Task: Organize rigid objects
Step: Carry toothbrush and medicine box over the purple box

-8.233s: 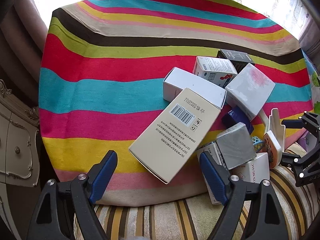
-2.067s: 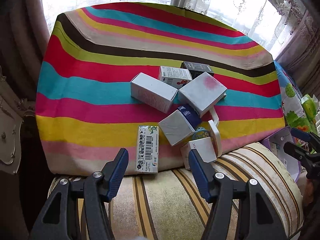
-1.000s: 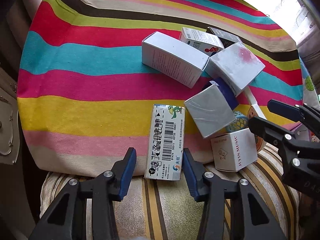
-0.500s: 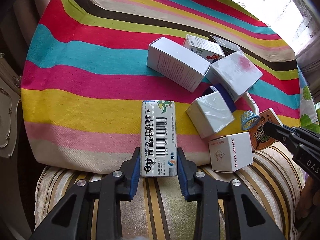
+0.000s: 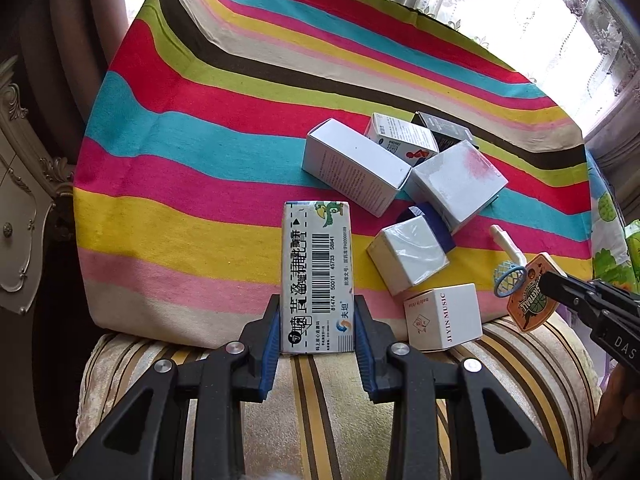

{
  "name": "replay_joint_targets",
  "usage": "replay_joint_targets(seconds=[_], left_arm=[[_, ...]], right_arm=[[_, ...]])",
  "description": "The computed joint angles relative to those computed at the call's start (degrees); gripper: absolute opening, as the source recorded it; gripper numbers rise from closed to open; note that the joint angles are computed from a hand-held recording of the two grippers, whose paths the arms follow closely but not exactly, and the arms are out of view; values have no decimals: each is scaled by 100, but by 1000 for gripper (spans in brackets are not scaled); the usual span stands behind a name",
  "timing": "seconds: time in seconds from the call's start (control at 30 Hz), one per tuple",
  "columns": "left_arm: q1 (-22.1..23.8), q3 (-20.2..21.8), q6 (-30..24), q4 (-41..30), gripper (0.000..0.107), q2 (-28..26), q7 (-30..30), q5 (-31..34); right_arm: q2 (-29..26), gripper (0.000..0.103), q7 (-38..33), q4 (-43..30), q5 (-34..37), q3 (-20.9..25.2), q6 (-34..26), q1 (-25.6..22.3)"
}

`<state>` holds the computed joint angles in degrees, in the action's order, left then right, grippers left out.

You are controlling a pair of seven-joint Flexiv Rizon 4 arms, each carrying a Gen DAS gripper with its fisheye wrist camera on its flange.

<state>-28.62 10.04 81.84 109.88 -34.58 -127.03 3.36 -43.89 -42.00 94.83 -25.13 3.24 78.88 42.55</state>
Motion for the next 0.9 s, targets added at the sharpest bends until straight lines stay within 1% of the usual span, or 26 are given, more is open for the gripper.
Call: replay_joint_targets(seconds=[0.1,0.2,0.27,0.43,0.6,0.77,0.9], left_arm=[[-8,-14,62,-14,34,6,-14,1],[-58,21,162,43,34,66,-54,7],[-123,47,154,-140,34,-50,-87,-17],[-163,-10,246,-150,34,-4,5,-24],[-234,-21,230,-215,34,17,85,-24],[-258,-116,152,-376,34,-37,191,-41],[-266,-256,62,-577,34,-102,352,-48]], right_arm=[[105,9,102,166,-70,-168,121,103],[182,9,161,294,-84,-214,257,106],[259,9,240,410,-104,-313,375,147],[449,9,407,696,-184,-534,587,252],[674,9,606,1052,-236,-817,858,399],[991,9,806,1574,-238,-1304,1212,656],[1274,9,959,2092,-135,-1945,1486,1050]])
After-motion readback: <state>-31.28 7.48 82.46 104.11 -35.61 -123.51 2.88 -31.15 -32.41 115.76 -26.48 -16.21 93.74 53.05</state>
